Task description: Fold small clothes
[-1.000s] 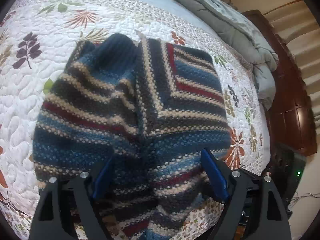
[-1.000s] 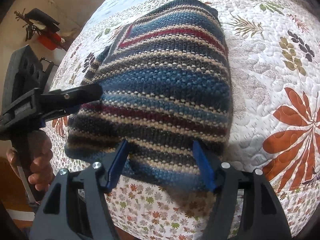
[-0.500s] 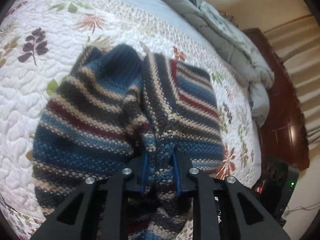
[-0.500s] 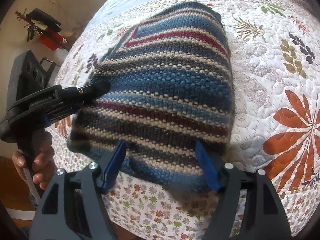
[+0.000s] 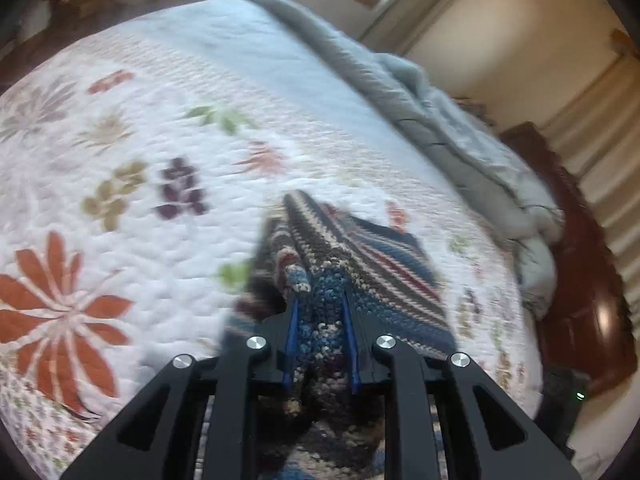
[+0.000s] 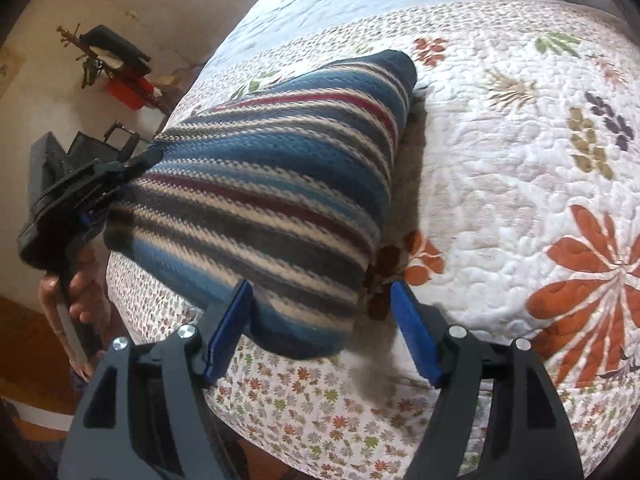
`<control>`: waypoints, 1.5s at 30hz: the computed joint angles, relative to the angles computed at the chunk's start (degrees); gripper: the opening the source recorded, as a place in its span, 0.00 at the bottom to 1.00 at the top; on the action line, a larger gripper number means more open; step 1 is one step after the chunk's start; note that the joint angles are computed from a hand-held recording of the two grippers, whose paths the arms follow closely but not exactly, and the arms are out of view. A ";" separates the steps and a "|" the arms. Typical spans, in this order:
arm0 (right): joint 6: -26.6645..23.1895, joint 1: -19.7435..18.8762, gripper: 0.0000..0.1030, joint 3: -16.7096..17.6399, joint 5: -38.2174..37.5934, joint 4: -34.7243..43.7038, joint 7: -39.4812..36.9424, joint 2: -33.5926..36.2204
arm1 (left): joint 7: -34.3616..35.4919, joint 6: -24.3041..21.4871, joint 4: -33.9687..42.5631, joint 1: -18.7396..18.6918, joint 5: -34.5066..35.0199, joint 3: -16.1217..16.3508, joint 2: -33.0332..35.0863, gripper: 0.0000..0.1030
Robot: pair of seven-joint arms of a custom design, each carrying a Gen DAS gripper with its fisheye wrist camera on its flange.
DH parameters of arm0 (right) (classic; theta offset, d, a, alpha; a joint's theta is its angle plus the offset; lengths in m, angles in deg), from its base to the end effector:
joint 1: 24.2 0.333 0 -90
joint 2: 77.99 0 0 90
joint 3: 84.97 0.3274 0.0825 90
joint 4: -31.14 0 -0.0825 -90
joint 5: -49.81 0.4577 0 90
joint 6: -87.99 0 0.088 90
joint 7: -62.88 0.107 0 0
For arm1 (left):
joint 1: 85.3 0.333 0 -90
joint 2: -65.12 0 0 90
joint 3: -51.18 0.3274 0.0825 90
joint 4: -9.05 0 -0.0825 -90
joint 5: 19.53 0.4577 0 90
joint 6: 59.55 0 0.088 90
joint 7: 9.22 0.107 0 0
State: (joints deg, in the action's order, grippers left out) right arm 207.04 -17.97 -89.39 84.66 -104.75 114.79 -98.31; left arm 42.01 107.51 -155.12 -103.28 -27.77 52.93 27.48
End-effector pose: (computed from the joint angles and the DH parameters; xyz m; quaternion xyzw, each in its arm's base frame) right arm 0.5093 0.0444 0.4525 -0.8036 0.5253 0.1028 0.2605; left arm 0.4039 -0.1096 0.4116 -0.8115 0.4693 -0.3435 0.0568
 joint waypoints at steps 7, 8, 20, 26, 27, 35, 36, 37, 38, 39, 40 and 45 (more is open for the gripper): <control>-0.13 0.41 0.69 2.25 -5.15 1.30 4.71 4.58 | 5.56 -5.71 2.73 -2.06 -6.68 3.66 9.01 0.22; 0.49 0.38 0.69 2.54 -6.33 1.17 5.14 4.78 | 5.89 -6.12 2.83 -0.99 -6.10 2.13 8.40 0.22; -4.57 0.08 0.75 0.86 -5.95 2.78 2.45 4.98 | 0.56 -10.82 2.14 6.35 0.40 -6.23 2.36 0.28; -9.95 -0.67 0.49 0.45 -3.36 4.71 5.10 9.37 | 3.22 -11.27 4.11 3.08 -0.56 -3.00 6.83 0.44; -11.45 -1.07 0.45 0.22 -2.63 5.41 5.65 10.48 | 3.63 -10.80 4.23 2.73 -1.21 -2.77 7.63 0.45; -13.16 -3.58 0.21 0.05 -2.96 6.79 2.41 8.12 | 9.86 -8.85 4.85 -2.18 -7.98 0.03 8.95 0.47; -12.71 -3.79 0.20 -0.02 -3.69 6.60 2.02 7.59 | 10.49 -9.04 5.35 -2.33 -8.32 -0.28 9.62 0.48; -12.17 -4.03 0.20 -0.02 -4.69 6.22 1.98 6.88 | 10.82 -9.41 6.06 -2.15 -8.11 -1.05 10.57 0.50; -11.36 -4.21 0.20 0.22 -6.15 5.79 2.41 6.45 | 10.78 -9.76 6.84 -1.77 -7.74 -1.97 11.68 0.53; -10.31 -4.22 0.20 0.58 -7.52 5.34 2.80 6.45 | 10.66 -9.90 7.25 -1.36 -7.45 -2.76 12.36 0.54; -9.19 -4.17 0.20 1.04 -9.32 4.59 3.25 6.58 | 10.20 -10.09 7.68 -0.64 -6.52 -3.87 12.99 0.57; -6.53 -2.89 0.23 1.82 -12.96 2.54 2.97 6.17 | 10.65 -9.79 7.75 -0.14 -5.55 -4.64 13.13 0.59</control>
State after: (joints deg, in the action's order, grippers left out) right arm 200.51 -20.86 -87.58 71.71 -102.21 117.76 -92.14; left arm 52.65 97.72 -147.37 -103.42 -33.32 48.29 40.61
